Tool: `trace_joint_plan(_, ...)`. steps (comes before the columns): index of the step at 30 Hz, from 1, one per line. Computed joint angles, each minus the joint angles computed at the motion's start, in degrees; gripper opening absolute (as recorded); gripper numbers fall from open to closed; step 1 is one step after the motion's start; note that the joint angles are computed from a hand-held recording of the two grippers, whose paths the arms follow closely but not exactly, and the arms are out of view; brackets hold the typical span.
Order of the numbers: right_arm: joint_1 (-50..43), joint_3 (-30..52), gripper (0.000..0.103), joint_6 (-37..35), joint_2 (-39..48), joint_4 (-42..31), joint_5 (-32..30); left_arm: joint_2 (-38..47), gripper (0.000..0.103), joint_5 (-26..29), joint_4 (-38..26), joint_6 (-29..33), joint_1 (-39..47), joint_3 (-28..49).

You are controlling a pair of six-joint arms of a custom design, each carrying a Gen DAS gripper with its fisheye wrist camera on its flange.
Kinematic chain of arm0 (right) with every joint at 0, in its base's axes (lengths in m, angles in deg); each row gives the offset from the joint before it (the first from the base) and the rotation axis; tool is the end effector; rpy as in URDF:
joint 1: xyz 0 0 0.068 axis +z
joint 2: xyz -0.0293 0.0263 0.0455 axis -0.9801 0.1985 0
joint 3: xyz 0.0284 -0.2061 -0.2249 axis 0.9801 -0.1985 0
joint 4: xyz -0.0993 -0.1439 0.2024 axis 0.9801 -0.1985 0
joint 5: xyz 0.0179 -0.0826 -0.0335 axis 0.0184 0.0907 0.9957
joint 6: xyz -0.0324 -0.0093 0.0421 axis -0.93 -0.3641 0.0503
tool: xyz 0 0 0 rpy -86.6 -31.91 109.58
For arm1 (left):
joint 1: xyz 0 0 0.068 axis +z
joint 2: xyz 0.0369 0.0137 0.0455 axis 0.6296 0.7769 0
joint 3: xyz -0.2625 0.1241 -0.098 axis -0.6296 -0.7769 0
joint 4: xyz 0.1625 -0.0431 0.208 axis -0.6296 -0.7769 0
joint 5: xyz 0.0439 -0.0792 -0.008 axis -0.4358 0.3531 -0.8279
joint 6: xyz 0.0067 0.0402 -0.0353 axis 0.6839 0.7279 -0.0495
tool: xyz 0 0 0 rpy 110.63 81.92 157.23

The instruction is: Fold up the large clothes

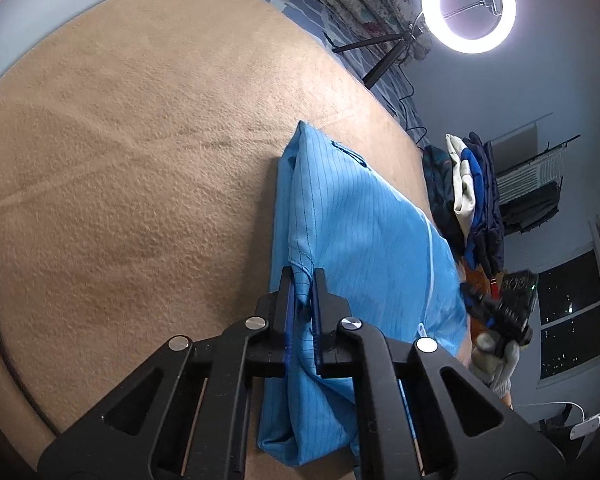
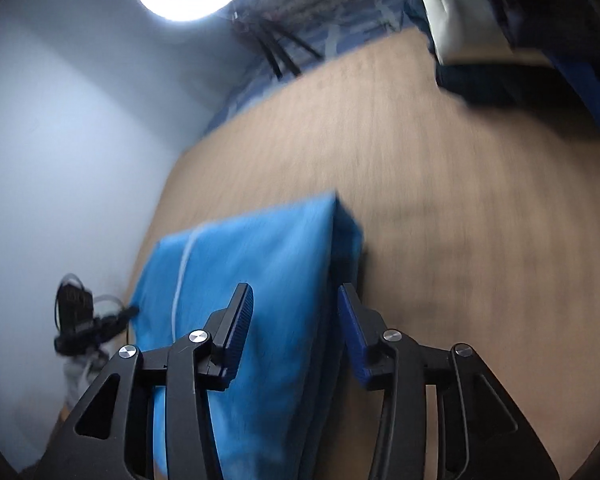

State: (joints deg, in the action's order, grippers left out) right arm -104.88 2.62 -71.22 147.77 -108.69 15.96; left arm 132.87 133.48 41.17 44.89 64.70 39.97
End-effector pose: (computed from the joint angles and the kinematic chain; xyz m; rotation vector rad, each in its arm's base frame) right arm 0.3086 -0.1266 0.2352 0.1043 2.5875 0.8075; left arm 0.3244 0.1263 0.1259 -0.1202 2.5650 -1.0379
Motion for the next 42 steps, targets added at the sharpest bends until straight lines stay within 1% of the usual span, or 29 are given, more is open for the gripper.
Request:
trace_joint_plan(1,-0.01,-0.87,0.042,-0.49,-0.26,-0.68,0.69,-0.36,0.003,0.00,0.05,0.25,-0.02,-0.41)
trace_joint_plan(2,0.21,-1.25,0.036,-1.11,-0.08,-1.30,1.00,-0.83,0.003,-0.04,0.32,0.39,-0.10,-1.02)
trace_joint_plan(3,0.20,-1.97,0.007,-2.03,-0.48,-1.52,0.43,-1.47,0.003,-0.12,0.78,0.80,-0.10,-2.00)
trace_joint_plan(4,0.70,-2.37,0.005,-2.56,-0.70,-1.39,0.99,-2.16,0.003,-1.03,2.07,0.86,-0.27,-3.20)
trace_joint_plan(6,2.44,-5.27,0.005,-1.04,-2.93,4.66,4.91,-2.75,0.003,-4.37,5.15,0.44,-1.38,-5.16)
trace_joint_plan(7,3.97,-5.64,0.005,0.55,-2.41,7.02,6.65,-2.91,0.003,-5.90,6.38,0.42,-1.97,-5.94)
trace_joint_plan(9,7.14,-7.11,0.005,-0.30,-2.39,9.17,12.42,-4.31,0.004,-7.76,8.43,0.47,-2.46,-7.43)
trace_joint_plan(10,7.95,-8.33,0.005,-1.27,-4.08,10.27,13.84,-5.29,0.006,-8.30,8.22,0.53,-2.33,-7.67)
trace_joint_plan(12,8.74,-9.00,0.006,-2.86,-7.21,9.83,15.24,-7.92,0.007,-8.98,6.86,3.19,-1.58,-8.17)
trace_joint_plan(14,8.80,-9.52,0.010,-4.26,-11.29,9.32,16.15,-13.26,0.007,-10.62,7.28,6.12,-0.56,-10.72)
trace_joint_plan(16,7.88,-9.47,0.015,-6.63,-15.34,7.54,14.06,-17.94,0.007,-8.94,5.13,9.98,1.44,-12.90)
trace_joint_plan(17,7.26,-9.60,0.015,-7.77,-16.81,6.19,12.65,-21.14,0.007,-8.13,3.64,12.18,2.57,-14.50)
trace_joint_plan(18,6.71,-8.51,0.015,-9.78,-18.29,2.44,9.48,-23.75,0.007,-7.05,2.02,14.07,3.56,-15.83)
trace_joint_plan(20,6.98,-7.22,0.015,-13.34,-19.92,-3.72,5.24,-27.79,0.007,-3.21,-4.68,20.15,5.71,-17.74)
trace_joint_plan(23,10.03,-7.33,0.015,-17.66,-21.80,-11.04,0.45,-32.71,0.007,-0.59,-13.87,29.53,6.73,-21.18)
trace_joint_plan(25,13.32,-8.28,0.015,-18.03,-21.09,-13.38,-1.60,-35.52,0.007,-0.82,-15.55,30.62,4.47,-23.56)
trace_joint_plan(27,18.06,-11.35,0.015,-16.20,-22.24,-11.69,-0.64,-37.00,0.007,-1.31,-15.62,30.91,2.29,-25.35)
trace_joint_plan(30,25.95,-15.89,0.015,-11.25,-23.57,-5.76,2.76,-39.36,0.007,-3.27,-9.88,25.67,-2.57,-27.90)
trace_joint_plan(34,32.80,-17.72,0.015,-7.50,-22.22,-1.08,6.77,-38.24,0.007,-4.93,-2.16,18.83,-6.46,-29.64)
trace_joint_plan(35,35.22,-18.24,0.015,-6.00,-21.53,0.96,8.47,-37.62,0.007,-5.04,-1.17,18.08,-6.68,-29.83)
trace_joint_plan(38,38.68,-18.47,0.015,-4.00,-18.84,4.36,11.88,-34.66,0.007,-4.97,0.46,18.48,-5.72,-29.68)
trace_joint_plan(39,39.87,-18.37,0.015,-3.22,-18.21,5.55,13.17,-34.24,0.007,-4.80,-0.11,19.96,-4.64,-29.74)
trace_joint_plan(42,42.64,-16.25,0.015,0.02,-16.78,7.72,15.70,-34.03,0.007,-4.47,-0.24,20.87,-3.60,-29.99)
